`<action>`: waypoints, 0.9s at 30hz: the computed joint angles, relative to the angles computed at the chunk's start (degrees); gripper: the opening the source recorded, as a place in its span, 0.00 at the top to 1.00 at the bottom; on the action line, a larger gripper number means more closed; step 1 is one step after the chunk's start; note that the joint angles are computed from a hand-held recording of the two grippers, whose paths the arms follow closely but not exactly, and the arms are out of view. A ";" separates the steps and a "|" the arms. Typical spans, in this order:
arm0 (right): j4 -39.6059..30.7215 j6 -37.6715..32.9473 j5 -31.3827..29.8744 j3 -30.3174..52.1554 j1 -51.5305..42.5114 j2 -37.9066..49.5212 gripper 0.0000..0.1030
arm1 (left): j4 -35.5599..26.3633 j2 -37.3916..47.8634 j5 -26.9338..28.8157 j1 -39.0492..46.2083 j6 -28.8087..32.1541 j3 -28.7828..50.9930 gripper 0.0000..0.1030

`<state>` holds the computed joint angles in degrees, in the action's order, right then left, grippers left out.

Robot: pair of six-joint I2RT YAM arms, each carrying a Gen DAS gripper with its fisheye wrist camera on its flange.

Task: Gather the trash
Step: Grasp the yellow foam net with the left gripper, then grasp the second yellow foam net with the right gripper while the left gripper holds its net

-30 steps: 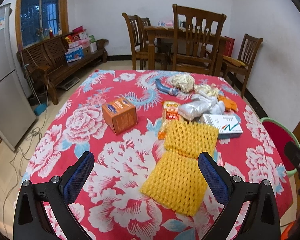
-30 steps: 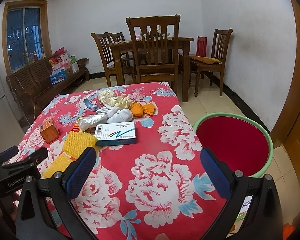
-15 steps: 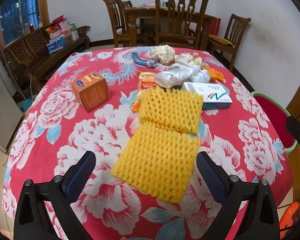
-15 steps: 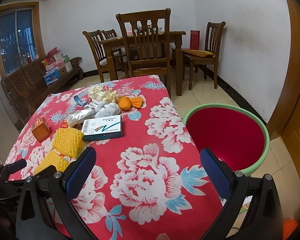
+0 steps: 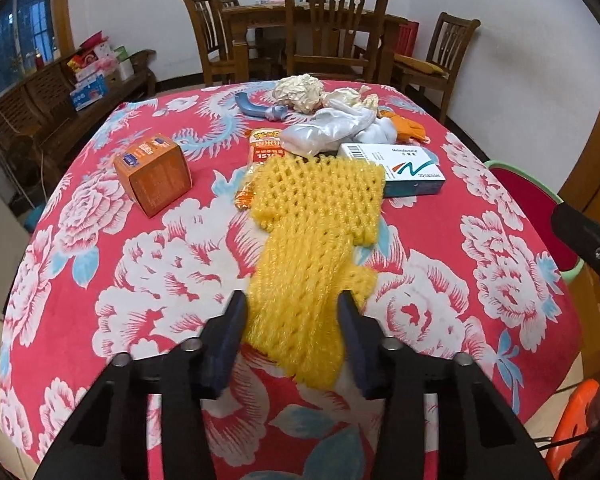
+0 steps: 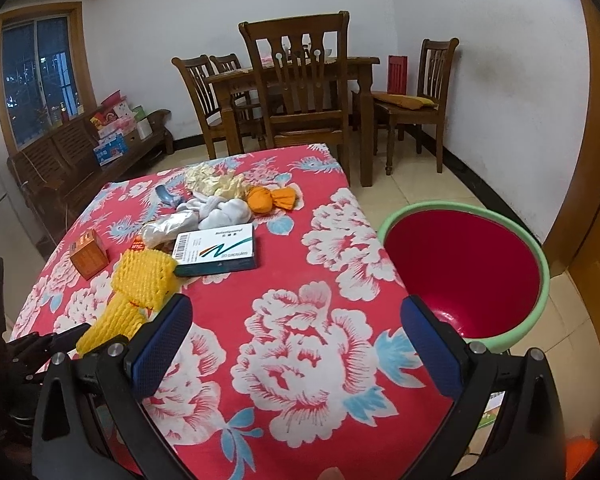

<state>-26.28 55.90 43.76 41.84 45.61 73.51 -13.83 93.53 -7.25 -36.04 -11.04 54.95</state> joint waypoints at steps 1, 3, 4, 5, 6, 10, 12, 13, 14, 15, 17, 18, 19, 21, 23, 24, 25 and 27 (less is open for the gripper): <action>-0.16 0.09 -0.14 0.02 0.00 -0.09 0.01 | -0.03 -0.17 0.58 0.36 0.13 -0.03 0.65; -0.18 0.03 -0.55 0.43 0.06 0.45 0.01 | -0.12 -0.83 2.70 1.40 -0.07 -0.35 0.73; -0.20 -0.14 -0.56 0.70 0.16 0.72 0.01 | -0.27 -1.12 4.10 2.02 -0.26 -0.40 0.75; -0.32 -0.31 -0.49 0.93 0.36 0.89 0.01 | -0.15 -1.47 5.46 2.61 -0.50 -0.57 0.77; -0.36 -0.56 -0.35 1.26 0.56 1.20 0.01 | 0.10 -1.91 6.19 3.03 -0.53 -0.85 0.77; 0.22 -2.67 -0.77 2.49 0.75 2.26 0.01 | 1.07 -3.71 5.70 3.25 0.61 -1.52 0.79; 0.90 -3.60 -1.44 3.32 0.82 3.42 0.01 | 1.11 -4.37 5.63 3.72 1.20 -1.46 0.79; 1.46 -4.16 -2.04 3.67 0.63 3.95 0.01 | 0.95 -4.71 5.63 4.19 1.41 -1.39 0.79; 1.97 -4.57 -2.57 4.06 0.58 4.55 0.02 | 1.03 -5.12 5.38 4.76 1.54 -1.44 0.79; 2.32 -4.91 -3.07 4.55 0.46 5.28 0.03 | 1.06 -5.50 5.27 5.37 1.71 -1.50 0.79; 3.76 -6.29 -4.47 5.31 0.23 6.54 0.03 | 1.30 -6.04 4.66 7.01 2.15 -1.43 0.79; 4.15 -6.75 -5.12 5.79 0.11 7.17 0.03 | 1.46 -6.11 4.48 7.83 2.43 -1.32 0.79; 4.51 -7.15 -5.71 6.31 0.02 7.81 0.03 | 1.82 -6.18 4.22 8.82 2.77 -1.30 0.79; 5.90 -8.86 -7.85 7.81 -0.51 9.75 0.04 | 2.35 -5.88 4.38 10.78 3.47 -0.97 0.79; 6.53 -9.98 -9.39 9.63 -0.87 11.92 0.05 | 2.80 -5.39 5.43 12.81 3.97 -0.61 0.79; 7.53 -10.96 -10.84 10.87 -1.32 13.57 0.06 | 3.13 -5.09 6.13 13.65 4.17 -0.49 0.79; 7.76 -11.04 -11.36 11.66 -1.44 14.56 0.06 | 3.52 -4.71 6.85 14.38 4.35 -0.31 0.79; 8.07 -11.54 -13.00 14.27 -2.08 17.56 0.08 | 4.14 -3.98 8.04 15.31 4.79 0.02 0.79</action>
